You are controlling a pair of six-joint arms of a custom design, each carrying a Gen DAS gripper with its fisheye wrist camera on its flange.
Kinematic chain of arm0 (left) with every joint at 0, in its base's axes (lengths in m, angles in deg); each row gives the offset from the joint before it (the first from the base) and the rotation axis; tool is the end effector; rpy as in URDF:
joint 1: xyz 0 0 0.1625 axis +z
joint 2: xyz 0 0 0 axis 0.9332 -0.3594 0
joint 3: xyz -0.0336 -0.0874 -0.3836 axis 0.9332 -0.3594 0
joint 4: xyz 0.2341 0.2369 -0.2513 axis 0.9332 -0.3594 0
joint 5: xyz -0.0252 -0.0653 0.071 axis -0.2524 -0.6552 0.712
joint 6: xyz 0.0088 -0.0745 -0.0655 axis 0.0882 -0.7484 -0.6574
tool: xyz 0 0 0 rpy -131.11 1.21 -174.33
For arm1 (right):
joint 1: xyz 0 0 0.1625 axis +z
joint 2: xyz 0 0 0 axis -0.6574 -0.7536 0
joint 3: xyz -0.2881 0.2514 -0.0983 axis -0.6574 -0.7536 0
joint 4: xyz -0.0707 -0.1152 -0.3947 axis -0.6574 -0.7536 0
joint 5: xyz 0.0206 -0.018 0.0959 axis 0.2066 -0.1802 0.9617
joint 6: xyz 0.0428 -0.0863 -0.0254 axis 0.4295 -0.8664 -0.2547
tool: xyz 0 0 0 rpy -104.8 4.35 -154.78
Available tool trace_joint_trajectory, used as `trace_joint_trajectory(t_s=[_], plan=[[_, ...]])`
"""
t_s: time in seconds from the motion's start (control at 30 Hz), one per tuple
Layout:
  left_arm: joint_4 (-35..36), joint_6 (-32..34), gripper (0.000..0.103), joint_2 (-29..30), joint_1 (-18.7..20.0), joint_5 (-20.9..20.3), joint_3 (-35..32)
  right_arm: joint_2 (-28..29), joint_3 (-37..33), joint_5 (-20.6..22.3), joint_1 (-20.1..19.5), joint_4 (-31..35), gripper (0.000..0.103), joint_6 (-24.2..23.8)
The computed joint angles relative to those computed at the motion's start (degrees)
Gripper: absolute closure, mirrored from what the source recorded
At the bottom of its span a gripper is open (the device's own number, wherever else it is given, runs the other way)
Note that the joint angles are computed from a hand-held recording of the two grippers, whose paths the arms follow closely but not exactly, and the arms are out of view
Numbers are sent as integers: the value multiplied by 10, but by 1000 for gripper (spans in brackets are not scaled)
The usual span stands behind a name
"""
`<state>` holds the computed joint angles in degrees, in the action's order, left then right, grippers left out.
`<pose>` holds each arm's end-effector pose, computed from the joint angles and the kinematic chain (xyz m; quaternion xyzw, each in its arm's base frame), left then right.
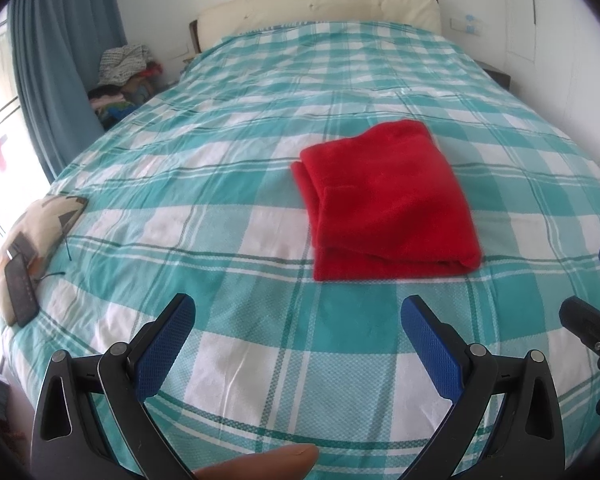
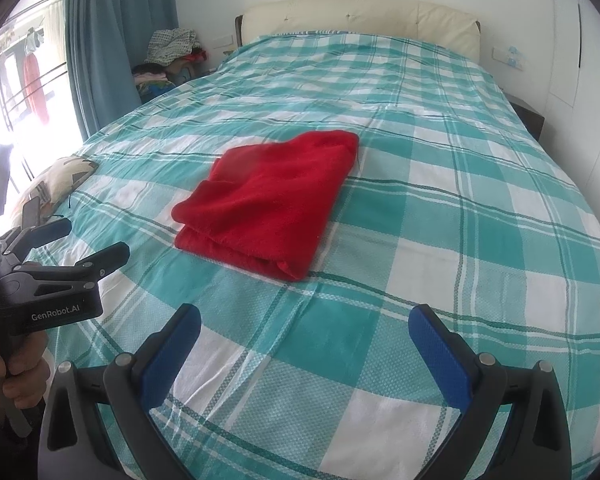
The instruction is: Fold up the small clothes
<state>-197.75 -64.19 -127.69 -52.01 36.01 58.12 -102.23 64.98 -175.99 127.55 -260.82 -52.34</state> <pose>-0.3221 -0.3243 -0.0130 0.1289 0.8187 -0.3465 0.4394 0.0796 -0.3794 0.2302 0.2457 -0.8845 0.2862 0.2746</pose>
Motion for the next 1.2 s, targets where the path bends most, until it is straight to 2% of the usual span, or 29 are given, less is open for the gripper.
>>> trace_joint_trajectory(t_s=[0.47, 1.07, 1.2], plan=[[-25, 24, 0, 4, 2, -7, 2, 26, 8, -20, 11, -66, 1, -20], [-32, 24, 0, 6, 3, -11, 2, 30, 9, -26, 15, -76, 1, -31], [-68, 39, 0, 4, 1, -11, 14, 32, 9, -27, 15, -80, 1, -33]])
